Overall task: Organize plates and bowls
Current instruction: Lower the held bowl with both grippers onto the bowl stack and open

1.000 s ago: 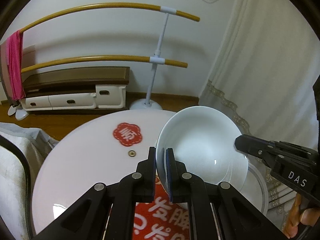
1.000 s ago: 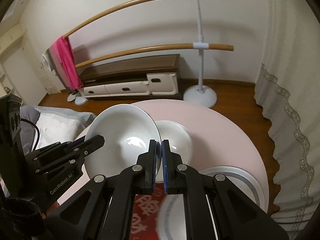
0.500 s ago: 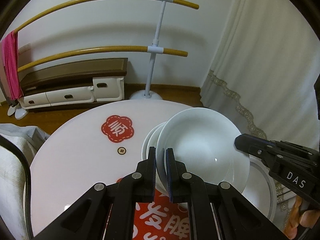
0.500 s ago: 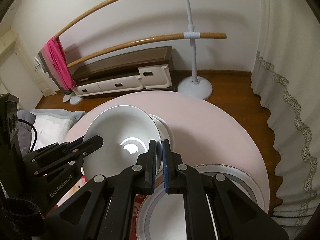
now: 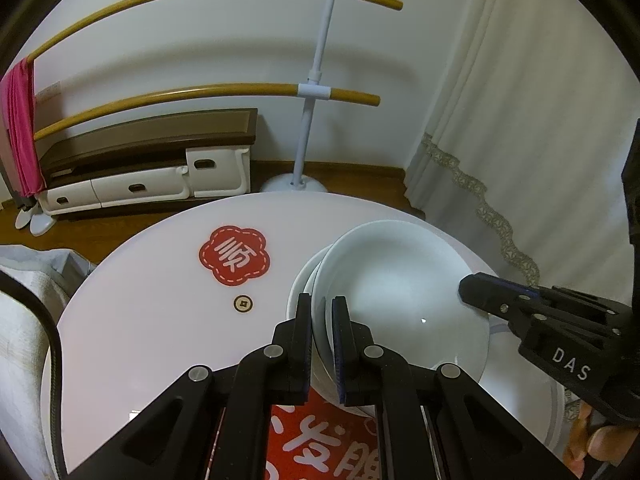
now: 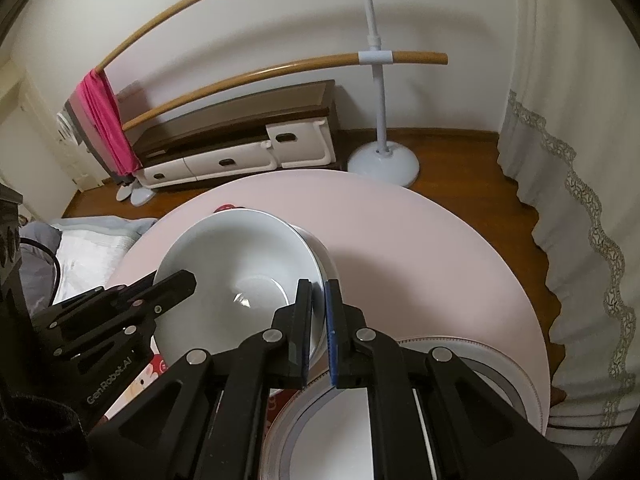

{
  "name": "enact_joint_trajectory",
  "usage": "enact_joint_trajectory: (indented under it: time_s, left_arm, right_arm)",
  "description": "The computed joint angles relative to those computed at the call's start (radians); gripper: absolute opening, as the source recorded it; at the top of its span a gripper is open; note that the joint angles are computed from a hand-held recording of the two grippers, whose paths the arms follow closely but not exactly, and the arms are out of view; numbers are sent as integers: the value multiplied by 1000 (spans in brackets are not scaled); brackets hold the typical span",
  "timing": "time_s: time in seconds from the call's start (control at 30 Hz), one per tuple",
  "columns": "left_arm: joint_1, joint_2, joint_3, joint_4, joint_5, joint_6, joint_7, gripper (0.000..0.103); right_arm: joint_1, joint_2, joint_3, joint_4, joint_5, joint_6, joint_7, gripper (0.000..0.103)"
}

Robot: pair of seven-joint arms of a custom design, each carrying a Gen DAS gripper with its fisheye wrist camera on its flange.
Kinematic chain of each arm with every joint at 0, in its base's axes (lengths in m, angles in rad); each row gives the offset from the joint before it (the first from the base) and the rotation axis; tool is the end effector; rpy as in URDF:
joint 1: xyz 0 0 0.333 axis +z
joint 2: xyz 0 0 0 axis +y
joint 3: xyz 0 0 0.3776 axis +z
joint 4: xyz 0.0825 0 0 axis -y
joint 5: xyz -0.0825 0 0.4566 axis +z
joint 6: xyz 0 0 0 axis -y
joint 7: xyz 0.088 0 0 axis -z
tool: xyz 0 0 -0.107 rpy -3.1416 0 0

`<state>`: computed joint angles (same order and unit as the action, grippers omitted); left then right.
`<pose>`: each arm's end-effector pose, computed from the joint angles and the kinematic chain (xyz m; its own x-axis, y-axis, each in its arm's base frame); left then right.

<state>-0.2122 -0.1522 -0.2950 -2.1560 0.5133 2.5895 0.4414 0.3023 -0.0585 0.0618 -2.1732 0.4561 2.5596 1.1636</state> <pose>0.5217 -0.3095 0.5548 0.1810 -0.9665 0.1820 -0.7422 -0.2556 -0.6195 0.5800 0.2146 0.4890 0.4677 -0.8607 -0.2011 -0.8141 -0.3309 -0.4772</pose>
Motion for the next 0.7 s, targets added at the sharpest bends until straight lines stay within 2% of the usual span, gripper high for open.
enact_joint_trajectory:
  time_s: [0.3,0.63,0.7]
  left_arm:
    - [-1,6,0,0,17,15,-11,7]
    - [-5,6,3,4,-2,-1,4,7]
    - [-6,6,3,7,-6,-3,6,8]
  right_arm:
    - [-1,9,3,-7,-13,36,8,8]
    - [-7,23,1,11,8,0,3,11]
    - [-9,37,1,21,12,-21,13,15]
